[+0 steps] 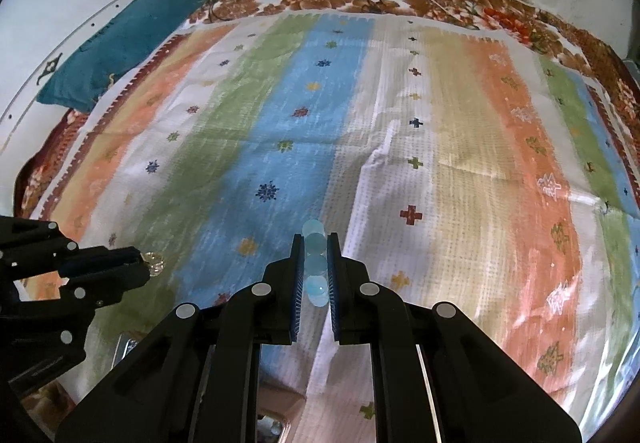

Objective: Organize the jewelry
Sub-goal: 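Lift the gold charm and light blue bracelet and carry them over the tin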

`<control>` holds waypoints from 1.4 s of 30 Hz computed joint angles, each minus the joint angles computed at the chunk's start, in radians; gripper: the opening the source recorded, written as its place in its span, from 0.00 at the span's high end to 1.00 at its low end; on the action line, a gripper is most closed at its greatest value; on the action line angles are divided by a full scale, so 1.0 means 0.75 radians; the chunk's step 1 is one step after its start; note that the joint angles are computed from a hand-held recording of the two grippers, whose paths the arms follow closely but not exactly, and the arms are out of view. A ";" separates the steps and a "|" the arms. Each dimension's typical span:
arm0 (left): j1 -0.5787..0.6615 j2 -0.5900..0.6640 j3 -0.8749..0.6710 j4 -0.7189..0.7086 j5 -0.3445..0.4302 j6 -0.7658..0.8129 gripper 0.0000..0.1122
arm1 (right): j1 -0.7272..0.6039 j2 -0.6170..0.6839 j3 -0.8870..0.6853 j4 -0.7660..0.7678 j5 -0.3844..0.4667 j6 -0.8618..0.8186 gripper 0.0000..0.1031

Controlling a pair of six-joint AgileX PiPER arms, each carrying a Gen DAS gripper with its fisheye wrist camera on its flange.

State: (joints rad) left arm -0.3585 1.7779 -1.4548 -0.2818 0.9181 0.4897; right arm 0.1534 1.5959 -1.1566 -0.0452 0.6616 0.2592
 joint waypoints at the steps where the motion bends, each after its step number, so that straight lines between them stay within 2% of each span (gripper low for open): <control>1: 0.001 -0.010 0.007 0.002 -0.001 -0.004 0.92 | 0.003 -0.007 0.003 0.002 0.001 0.001 0.88; 6: 0.012 -0.073 0.055 -0.009 -0.003 -0.003 0.92 | 0.017 -0.059 0.030 0.004 0.001 0.015 0.88; 12: 0.021 -0.149 0.110 -0.027 -0.008 0.001 0.92 | 0.079 -0.129 0.051 -0.081 0.019 0.103 0.88; 18: 0.000 -0.257 0.195 -0.005 -0.055 -0.030 0.92 | 0.149 -0.214 0.079 -0.191 0.043 0.206 0.88; 22: 0.004 -0.300 0.224 -0.038 -0.040 -0.009 0.92 | 0.171 -0.268 0.105 -0.213 0.051 0.235 0.88; 27: 0.013 -0.372 0.285 -0.062 -0.041 0.000 0.92 | 0.256 -0.335 0.134 -0.332 0.083 0.345 0.88; 42: 0.027 -0.561 0.461 -0.102 -0.052 -0.041 0.92 | 0.517 -0.535 0.252 -0.495 0.164 0.638 0.88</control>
State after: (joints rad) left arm -0.3384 1.3571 -1.1094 -0.3587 0.8793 0.4590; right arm 0.5413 1.1946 -0.9679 -0.4165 0.7844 0.7375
